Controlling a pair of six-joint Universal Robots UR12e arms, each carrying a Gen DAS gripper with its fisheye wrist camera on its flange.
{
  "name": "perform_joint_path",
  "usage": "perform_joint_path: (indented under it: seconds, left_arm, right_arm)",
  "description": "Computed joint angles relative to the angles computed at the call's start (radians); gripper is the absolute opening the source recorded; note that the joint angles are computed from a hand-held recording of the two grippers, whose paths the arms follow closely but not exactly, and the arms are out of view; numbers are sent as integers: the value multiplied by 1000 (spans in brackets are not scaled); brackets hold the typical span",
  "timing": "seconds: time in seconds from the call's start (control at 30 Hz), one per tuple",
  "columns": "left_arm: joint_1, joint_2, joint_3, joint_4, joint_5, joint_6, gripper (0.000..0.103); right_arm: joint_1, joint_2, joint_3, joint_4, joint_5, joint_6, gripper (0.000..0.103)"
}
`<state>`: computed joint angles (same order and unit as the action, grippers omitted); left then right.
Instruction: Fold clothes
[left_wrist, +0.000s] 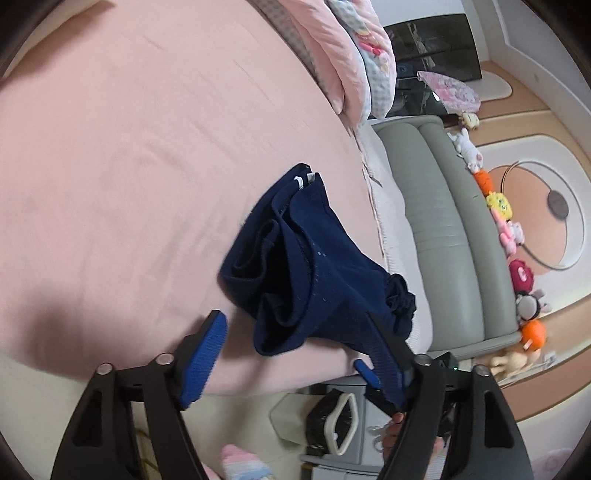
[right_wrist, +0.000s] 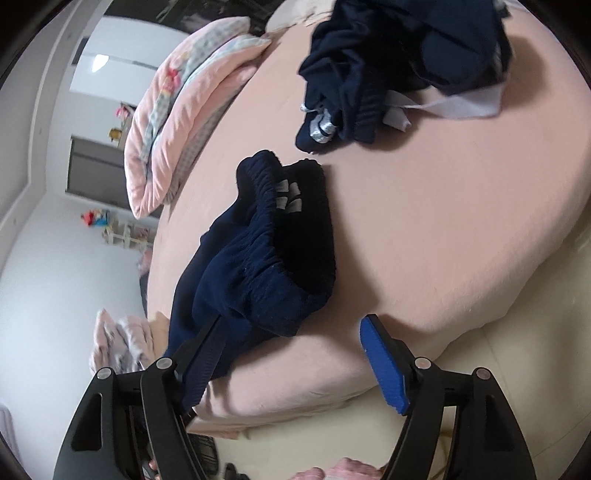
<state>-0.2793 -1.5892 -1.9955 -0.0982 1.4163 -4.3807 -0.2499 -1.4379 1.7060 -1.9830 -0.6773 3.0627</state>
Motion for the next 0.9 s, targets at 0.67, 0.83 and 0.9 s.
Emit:
perform_joint_path:
  seconds: [0.67,0.83,0.9]
  left_arm:
    - [-35,-87,-4,239,48,-196,76]
    - [-44,-102,11,253,94,-193,76]
    - [-43,-109,16,259,108,-203,76]
  right_arm:
    - [11,3,58,-171,64,206,78]
    - [15,4,68,-228,57,232,78]
    - [18,6,70,-251,50,235,78]
